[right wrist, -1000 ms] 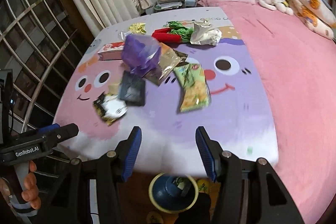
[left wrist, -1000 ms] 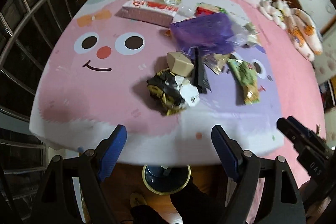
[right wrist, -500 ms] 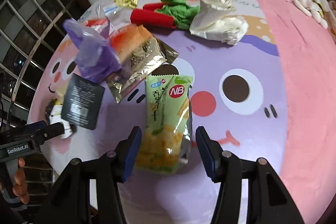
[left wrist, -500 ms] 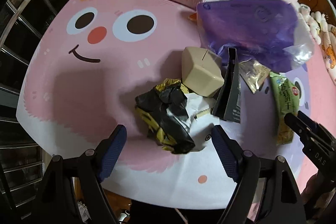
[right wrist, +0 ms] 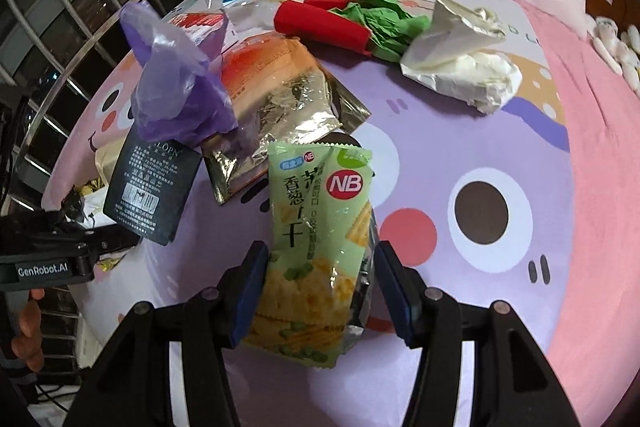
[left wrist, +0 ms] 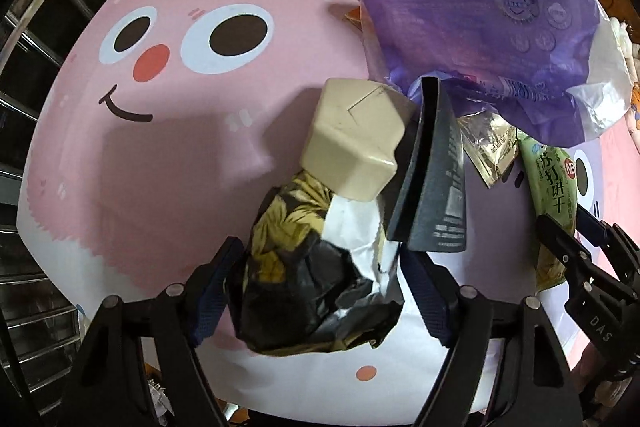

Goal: Collect trash
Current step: 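Grasp the black-and-gold crumpled wrapper with the left tool while the right tool grasps the green NB cracker bag, then carry the wrapper and cracker bag over the blue bin and release both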

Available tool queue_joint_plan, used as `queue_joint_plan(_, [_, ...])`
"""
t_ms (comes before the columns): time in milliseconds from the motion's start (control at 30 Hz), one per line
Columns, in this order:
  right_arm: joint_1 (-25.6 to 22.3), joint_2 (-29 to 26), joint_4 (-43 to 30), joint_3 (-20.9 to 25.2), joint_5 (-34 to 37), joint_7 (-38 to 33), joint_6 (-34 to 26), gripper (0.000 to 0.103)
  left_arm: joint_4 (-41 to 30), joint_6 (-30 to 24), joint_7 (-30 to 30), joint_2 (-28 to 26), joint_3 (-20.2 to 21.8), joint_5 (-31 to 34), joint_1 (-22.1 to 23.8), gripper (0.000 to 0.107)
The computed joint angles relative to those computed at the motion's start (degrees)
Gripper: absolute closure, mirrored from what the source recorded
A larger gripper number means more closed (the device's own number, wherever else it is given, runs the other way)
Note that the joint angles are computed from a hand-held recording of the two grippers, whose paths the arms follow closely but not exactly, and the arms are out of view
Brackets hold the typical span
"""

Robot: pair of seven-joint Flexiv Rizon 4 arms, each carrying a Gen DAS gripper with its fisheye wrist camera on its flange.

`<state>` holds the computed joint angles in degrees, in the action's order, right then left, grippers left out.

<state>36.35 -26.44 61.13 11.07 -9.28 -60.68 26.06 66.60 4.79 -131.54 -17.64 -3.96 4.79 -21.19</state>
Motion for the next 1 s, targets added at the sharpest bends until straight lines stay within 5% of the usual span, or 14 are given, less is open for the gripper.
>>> queue_joint_plan(133, [-0.51,0.45,0.93,0.27,0.69,-0.28,1.52,0.052,-1.40,0.58,0.14,-1.06,-0.18,0.33,-0.40,0.043])
queue_joint_plan(233, [-1.04,0.26,0.37,1.09,2.38,-1.89,1.29,0.083,-0.87,0.98,-0.22,-0.66,-0.10,0.48,-0.85,0.049])
queue_joint_plan(833, [-2.61,4.59,4.32,2.89,8.22,-1.19,11.44,0.090,2.07,0.08,-2.70,6.06,-1.25,4.15,-2.34,0.054])
queue_joint_plan(1000, [-2.17,6.64,5.80,3.41,8.51,-0.49,14.30,0.090,1.93,0.48,0.64,8.35,-1.51,3.31,-0.38,0.054])
